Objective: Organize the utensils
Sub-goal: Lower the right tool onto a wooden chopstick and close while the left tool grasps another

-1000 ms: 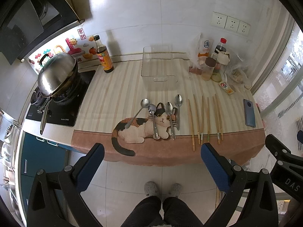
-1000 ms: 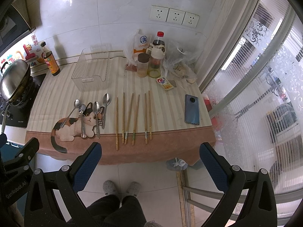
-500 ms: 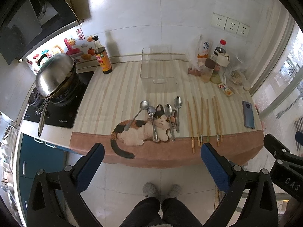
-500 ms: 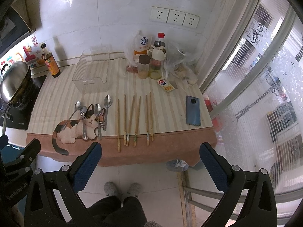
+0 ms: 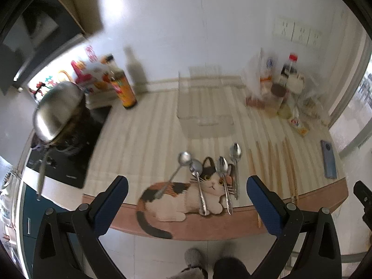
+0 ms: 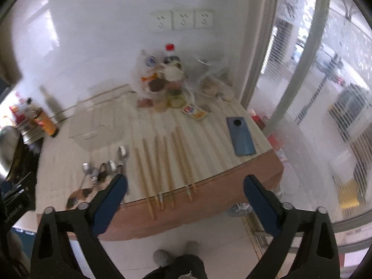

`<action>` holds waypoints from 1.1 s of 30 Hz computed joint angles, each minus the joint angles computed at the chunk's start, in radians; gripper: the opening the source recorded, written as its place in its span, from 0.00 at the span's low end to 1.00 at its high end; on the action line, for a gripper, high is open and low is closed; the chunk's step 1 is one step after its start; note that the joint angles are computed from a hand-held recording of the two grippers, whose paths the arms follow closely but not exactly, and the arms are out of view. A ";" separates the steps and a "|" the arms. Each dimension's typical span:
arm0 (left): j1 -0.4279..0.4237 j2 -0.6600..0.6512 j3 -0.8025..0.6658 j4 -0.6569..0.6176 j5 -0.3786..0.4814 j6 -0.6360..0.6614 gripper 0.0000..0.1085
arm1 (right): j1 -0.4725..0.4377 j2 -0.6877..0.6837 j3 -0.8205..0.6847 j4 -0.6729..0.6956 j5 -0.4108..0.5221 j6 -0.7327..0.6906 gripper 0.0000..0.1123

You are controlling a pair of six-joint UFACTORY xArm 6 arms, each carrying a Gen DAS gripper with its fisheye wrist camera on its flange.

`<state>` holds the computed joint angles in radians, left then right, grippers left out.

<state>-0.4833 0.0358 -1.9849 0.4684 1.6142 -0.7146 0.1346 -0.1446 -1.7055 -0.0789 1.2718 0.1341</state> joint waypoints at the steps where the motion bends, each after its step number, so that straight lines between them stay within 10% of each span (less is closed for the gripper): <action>1: 0.005 0.016 0.001 -0.016 -0.004 0.005 0.95 | -0.012 0.018 0.001 0.012 -0.003 -0.008 0.73; 11: 0.046 0.441 -0.329 -0.238 0.118 0.068 0.83 | -0.155 0.368 -0.149 0.153 0.039 -0.179 0.48; 17: 0.098 0.695 -0.629 -0.399 0.240 0.010 0.58 | -0.163 0.712 -0.510 0.228 0.227 -0.268 0.47; 22: 0.131 0.666 -0.521 -0.484 0.169 -0.037 0.48 | -0.122 0.956 -0.828 0.208 0.387 -0.322 0.44; 29: 0.147 0.665 -0.434 -0.565 0.084 -0.035 0.48 | -0.078 0.892 -0.694 0.113 0.308 -0.359 0.07; 33: 0.133 0.762 -0.553 -0.564 0.126 0.005 0.48 | -0.089 0.867 -0.654 0.087 0.320 -0.334 0.06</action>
